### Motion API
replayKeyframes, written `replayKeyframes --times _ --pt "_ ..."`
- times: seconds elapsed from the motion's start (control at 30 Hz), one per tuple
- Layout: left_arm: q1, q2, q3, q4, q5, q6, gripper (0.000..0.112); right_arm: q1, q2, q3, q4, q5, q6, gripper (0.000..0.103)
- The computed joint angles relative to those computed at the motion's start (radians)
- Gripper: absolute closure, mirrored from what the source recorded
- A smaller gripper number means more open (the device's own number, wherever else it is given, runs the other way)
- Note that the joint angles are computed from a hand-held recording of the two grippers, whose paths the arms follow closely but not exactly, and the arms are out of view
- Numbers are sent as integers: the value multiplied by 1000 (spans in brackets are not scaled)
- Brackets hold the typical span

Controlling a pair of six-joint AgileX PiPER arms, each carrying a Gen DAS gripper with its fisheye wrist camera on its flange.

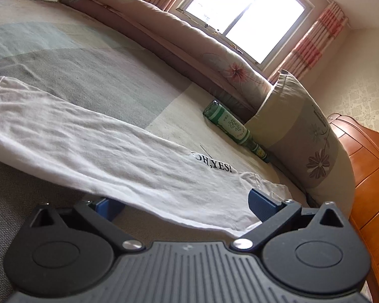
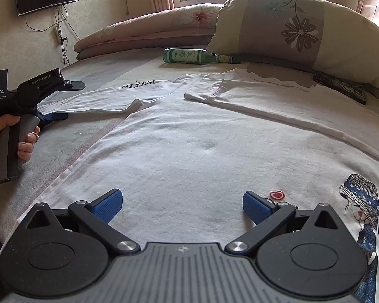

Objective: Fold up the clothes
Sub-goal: 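Move the open left tool to the unfolded sleeve cuff, then grasp the white sleeve cuff with the left tool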

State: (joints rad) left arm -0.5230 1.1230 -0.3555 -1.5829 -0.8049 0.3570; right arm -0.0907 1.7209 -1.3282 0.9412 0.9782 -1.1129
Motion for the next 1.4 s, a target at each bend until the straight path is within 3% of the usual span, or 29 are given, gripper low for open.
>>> replayKeyframes --times 0.1,0.13,0.3,0.57,0.7,0.93,1.0,1.17,1.23,1.4 --pt "-66 -5 3 -124 -172 -31 10 -1 -2 3 3 2 -3 0" --pt "-72 -23 27 -119 -196 -85 10 -2 -2 4 4 2 -4 0" --pt "-38 -76 88 -72 -214 -199 10 -4 -5 9 8 5 -10 0" --pt "185 -49 103 43 -135 -258 10 -9 -10 17 16 9 -18 0" --pt "299 -24 73 78 -60 -207 10 -11 -12 21 20 11 -23 0" --pt "332 -136 117 208 48 -298 10 -14 -16 28 26 15 -30 0" --pt "311 -156 123 210 38 -297 10 -15 -17 30 28 16 -32 0" --pt "401 -114 123 235 111 -298 10 -18 -20 35 33 19 -38 0" --pt "366 -106 115 201 66 -263 10 -19 -21 37 34 20 -40 0" --pt "322 -138 102 193 39 -248 10 -21 -24 42 39 23 -45 0"
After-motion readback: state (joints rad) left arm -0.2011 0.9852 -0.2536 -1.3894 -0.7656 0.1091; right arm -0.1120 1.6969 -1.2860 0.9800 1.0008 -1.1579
